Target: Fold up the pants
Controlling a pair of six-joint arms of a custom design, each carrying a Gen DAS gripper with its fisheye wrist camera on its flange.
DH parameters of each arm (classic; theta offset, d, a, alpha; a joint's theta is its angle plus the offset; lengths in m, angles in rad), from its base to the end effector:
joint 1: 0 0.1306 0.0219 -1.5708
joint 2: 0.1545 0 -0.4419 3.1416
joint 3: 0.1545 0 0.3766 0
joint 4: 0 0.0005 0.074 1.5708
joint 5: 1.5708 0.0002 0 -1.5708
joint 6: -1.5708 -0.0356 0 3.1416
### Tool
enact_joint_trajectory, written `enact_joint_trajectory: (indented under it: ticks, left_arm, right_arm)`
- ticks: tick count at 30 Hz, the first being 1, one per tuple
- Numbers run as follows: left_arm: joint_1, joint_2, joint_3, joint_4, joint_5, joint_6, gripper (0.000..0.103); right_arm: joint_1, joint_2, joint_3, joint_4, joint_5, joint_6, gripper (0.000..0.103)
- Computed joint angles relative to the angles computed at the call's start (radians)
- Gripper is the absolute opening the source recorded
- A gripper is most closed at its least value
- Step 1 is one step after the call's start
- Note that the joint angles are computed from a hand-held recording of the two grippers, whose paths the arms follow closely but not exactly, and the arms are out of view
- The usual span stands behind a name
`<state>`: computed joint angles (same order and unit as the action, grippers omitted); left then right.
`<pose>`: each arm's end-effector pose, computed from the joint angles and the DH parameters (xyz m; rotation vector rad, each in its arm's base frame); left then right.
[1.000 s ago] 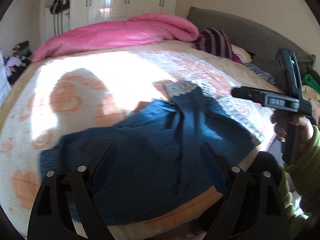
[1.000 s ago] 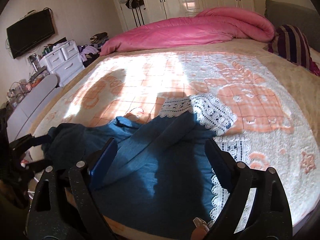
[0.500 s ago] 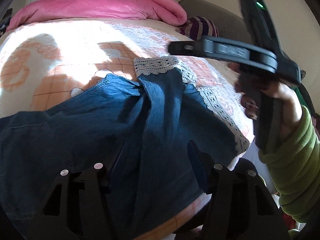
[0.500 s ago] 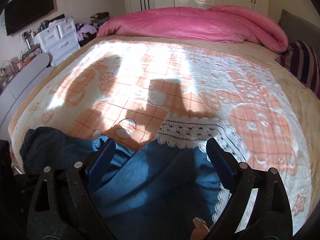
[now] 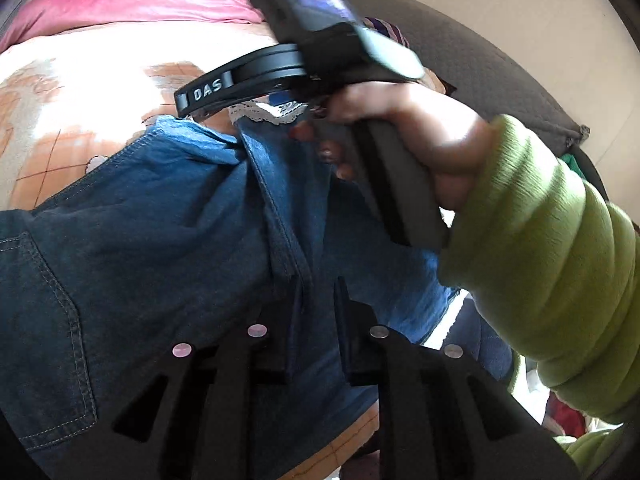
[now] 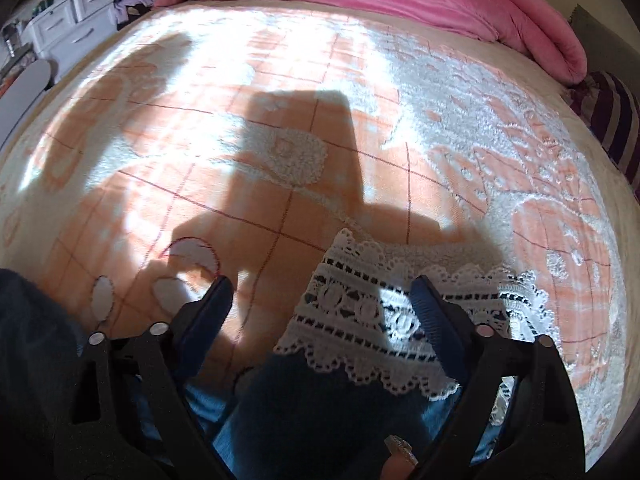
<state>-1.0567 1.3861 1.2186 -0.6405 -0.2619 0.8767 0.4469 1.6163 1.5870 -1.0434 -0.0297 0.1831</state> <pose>0.2312 -0.3916 0.4310 0.0906 2.4330 -0.6206 0.4852 0.2331 0.4563 -0.8301 2.5154 0.1276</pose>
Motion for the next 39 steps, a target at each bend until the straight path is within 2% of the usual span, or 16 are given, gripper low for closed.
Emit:
enact_joint_trajectory:
  ticks: [1,2,3,4,5,6,9,11,14,18,20,21,24,31,39]
  left_arm:
    - [-0.001,0.004,0.002,-0.002,-0.002,-0.003,0.016]
    - [-0.001,0.006,0.002,-0.002,-0.003,-0.005,0.016]
    - [0.0,0.007,0.0,0.0,-0.002,-0.004,0.016]
    - [0.001,0.007,-0.002,0.0,-0.002,-0.002,0.016]
    - [0.001,0.006,-0.003,-0.002,-0.007,-0.002,0.016]
    - [0.0,0.006,-0.003,-0.007,-0.015,-0.004,0.016]
    - [0.002,0.014,0.009,-0.021,-0.029,0.001,0.019]
    - [0.001,0.016,0.009,-0.026,-0.04,0.005,0.03]
    - [-0.001,0.009,0.004,-0.035,-0.055,0.011,0.031]
    - [-0.005,0.028,0.034,-0.08,-0.102,0.007,0.03]
    - [-0.01,0.032,0.047,-0.121,-0.125,0.005,0.009]
    - [-0.013,0.033,0.053,-0.13,-0.129,0.0,0.006]
    - [-0.022,0.016,0.058,-0.137,-0.132,-0.016,0.005]
    - [-0.067,-0.001,0.09,-0.195,-0.215,-0.069,0.005]
    - [-0.09,-0.017,0.069,-0.2,-0.217,-0.057,0.005]
  right_arm:
    - [-0.002,0.009,0.001,-0.003,0.002,0.008,0.064]
    - [-0.006,0.011,-0.002,0.001,-0.001,0.018,0.055]
    - [-0.01,0.006,-0.008,0.012,-0.003,0.029,0.037]
    - [-0.016,-0.002,-0.012,0.019,-0.004,0.036,0.027]
    - [-0.025,-0.007,-0.009,0.015,-0.027,0.037,0.01]
    - [-0.043,-0.019,-0.01,0.014,-0.068,0.026,0.008]
    - [-0.094,-0.07,-0.035,0.039,-0.144,0.003,0.005]
    - [-0.132,-0.104,-0.05,0.049,-0.193,-0.013,0.005]
    - [-0.219,-0.168,-0.075,0.053,-0.292,-0.041,0.005]
    - [-0.312,-0.221,-0.095,0.044,-0.376,-0.053,0.005]
    - [-0.35,-0.243,-0.107,0.028,-0.417,-0.058,0.005]
    - [-0.373,-0.258,-0.119,0.02,-0.44,-0.061,0.005]
    - [-0.429,-0.305,-0.165,0.006,-0.485,-0.063,0.005]
    - [-0.553,-0.385,-0.266,-0.07,-0.589,-0.052,0.005]
    - [-0.618,-0.467,-0.371,-0.171,-0.592,0.025,0.005]
